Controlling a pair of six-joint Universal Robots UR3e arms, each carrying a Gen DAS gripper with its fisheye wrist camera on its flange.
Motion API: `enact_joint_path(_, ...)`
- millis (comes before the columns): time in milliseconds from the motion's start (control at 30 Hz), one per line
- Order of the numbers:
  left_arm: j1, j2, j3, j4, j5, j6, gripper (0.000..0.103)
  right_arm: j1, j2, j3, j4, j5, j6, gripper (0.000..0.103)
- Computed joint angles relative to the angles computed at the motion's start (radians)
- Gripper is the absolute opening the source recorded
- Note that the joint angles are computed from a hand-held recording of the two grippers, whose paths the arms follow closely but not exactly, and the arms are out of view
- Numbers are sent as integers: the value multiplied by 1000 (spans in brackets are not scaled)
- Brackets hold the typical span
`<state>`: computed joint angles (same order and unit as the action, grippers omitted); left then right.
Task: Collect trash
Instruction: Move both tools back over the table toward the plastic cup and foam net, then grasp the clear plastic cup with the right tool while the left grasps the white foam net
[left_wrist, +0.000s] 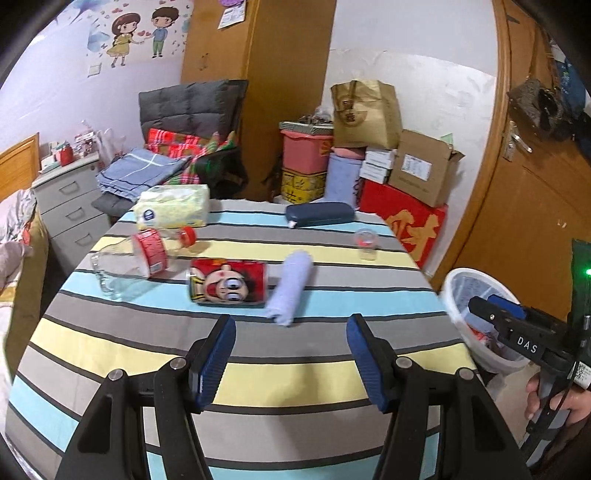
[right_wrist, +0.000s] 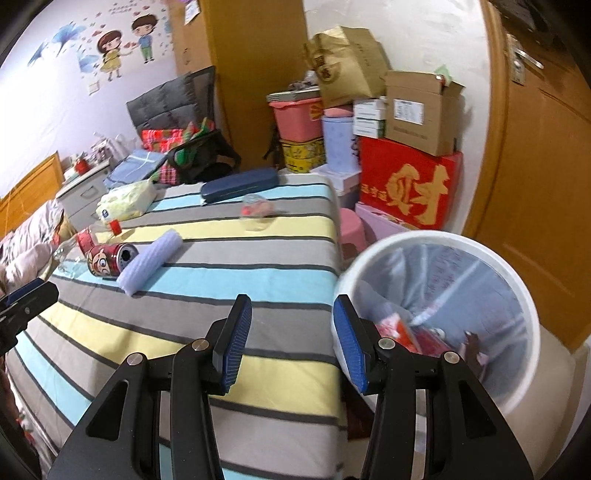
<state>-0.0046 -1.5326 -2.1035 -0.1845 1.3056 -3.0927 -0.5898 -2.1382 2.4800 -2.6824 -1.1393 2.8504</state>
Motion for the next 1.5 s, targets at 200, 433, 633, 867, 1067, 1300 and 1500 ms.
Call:
enact_joint_path(200, 30, -76, 62, -17, -41, 23, 62, 122, 222, -87, -163, -49, 58, 48)
enact_joint_path(433, -13, -250, 219, -26, -76, 51, 62, 182, 460, -231, -238, -55, 89, 48)
enact_joint_path(633, -54, -402, 376, -51, -59, 64, 62, 216, 637, -374, -254, -77, 95, 55)
enact_joint_path(867, -86, -549, 557, -132, -30, 65, 62, 226, 752, -504, -203, -68, 109, 55)
enact_joint_path(1067, -89, -612, 649, -176, -27, 73, 62, 253, 822, -588, -167, -104, 117, 55)
enact_joint_path(1300, -93, -696, 787, -273, -29, 74, 62, 264, 873, -668, -92, -98, 101, 55)
enact_joint_path(1500, -89, -740, 842, -300, -55, 63, 62, 259, 902, -716, -49, -92, 105, 55)
